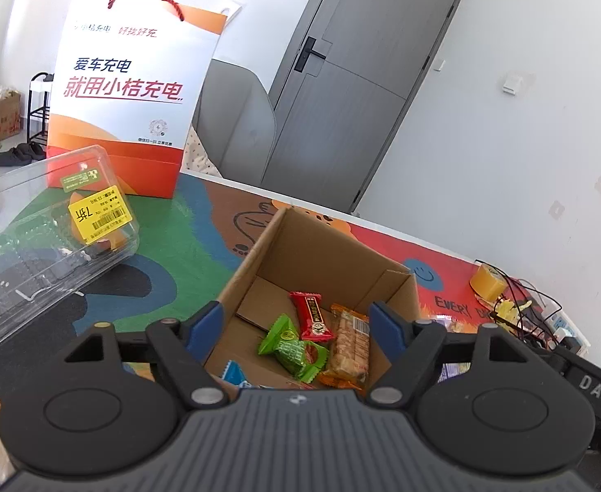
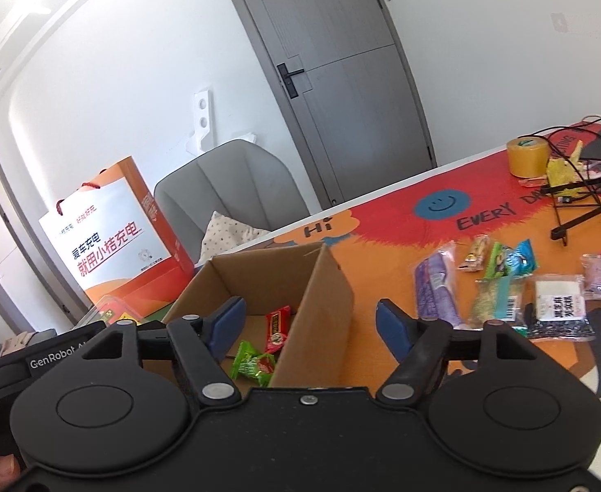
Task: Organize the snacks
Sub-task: 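Open both grippers to drop the red bar and green snack into the box, then move both grippers back over the remaining snacks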
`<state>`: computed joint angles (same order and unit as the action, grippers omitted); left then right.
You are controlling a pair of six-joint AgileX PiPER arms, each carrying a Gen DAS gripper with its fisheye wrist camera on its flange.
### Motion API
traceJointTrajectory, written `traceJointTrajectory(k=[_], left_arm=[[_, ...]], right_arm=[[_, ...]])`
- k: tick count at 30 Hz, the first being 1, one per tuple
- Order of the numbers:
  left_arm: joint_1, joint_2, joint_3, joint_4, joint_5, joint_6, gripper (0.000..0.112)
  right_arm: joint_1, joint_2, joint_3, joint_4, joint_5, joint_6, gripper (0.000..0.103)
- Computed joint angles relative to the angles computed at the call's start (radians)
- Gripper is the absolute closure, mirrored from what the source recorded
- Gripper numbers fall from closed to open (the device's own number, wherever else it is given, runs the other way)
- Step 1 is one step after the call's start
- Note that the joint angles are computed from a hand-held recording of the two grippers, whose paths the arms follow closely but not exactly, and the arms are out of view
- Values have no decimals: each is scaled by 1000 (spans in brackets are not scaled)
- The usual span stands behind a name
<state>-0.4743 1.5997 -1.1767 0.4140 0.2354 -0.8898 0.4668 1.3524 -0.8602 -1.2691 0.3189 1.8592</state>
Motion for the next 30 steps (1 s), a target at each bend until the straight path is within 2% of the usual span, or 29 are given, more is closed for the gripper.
traceJointTrajectory(k=[2,7,12,19,30], left_arm=[[-14,1,-5,35,9,-33,33],[-61,10,-24,151,44,-132,29],[-96,20,-43,190,61,-151,28],[-140,46,-78,186,68,-124,27],[-235,81,-122,382,86,-265,20]], right_arm=[[-19,-25,23,0,-9,4,26],[-76,-79,76,12,-23,8,9],[-107,-113,107,42,1,-20,0],[-159,-163,152,90,-6,-67,0],[-261,-235,212,166,-62,-152,0]])
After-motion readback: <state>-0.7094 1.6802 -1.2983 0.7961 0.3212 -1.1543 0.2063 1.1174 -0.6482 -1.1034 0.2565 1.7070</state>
